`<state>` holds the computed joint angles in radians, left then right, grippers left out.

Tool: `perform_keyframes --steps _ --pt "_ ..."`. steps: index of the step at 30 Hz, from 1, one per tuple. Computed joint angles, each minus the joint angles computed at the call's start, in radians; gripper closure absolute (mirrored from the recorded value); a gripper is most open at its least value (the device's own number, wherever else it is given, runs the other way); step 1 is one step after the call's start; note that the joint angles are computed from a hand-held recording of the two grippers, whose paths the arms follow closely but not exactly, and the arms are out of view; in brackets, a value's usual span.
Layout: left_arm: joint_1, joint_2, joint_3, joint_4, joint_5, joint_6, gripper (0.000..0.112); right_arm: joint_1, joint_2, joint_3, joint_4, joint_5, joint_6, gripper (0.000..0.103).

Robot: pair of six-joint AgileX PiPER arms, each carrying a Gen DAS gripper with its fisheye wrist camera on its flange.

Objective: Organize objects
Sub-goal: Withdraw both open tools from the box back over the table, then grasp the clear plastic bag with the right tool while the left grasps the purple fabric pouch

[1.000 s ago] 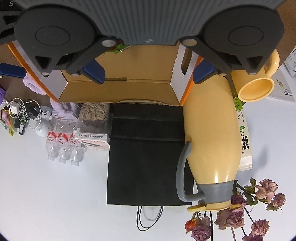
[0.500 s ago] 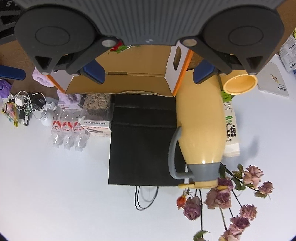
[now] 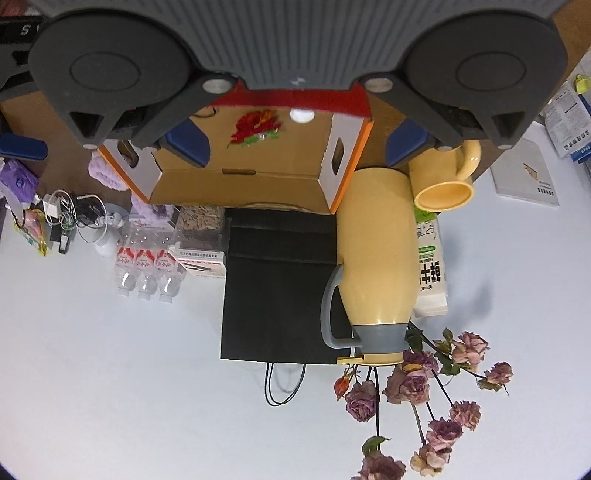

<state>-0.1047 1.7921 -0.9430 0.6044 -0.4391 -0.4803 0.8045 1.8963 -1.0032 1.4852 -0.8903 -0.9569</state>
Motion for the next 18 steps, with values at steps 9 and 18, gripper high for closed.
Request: perform_keyframes --steps 9,18 --pt "0.023 -0.105 0.170 0.004 -0.017 0.046 0.009 0.111 -0.091 0.190 0.038 -0.056 0.102 0.000" --pt "0.064 -0.107 0.273 0.048 -0.058 0.060 0.009 0.180 -0.106 0.374 0.065 -0.053 0.245 0.000"
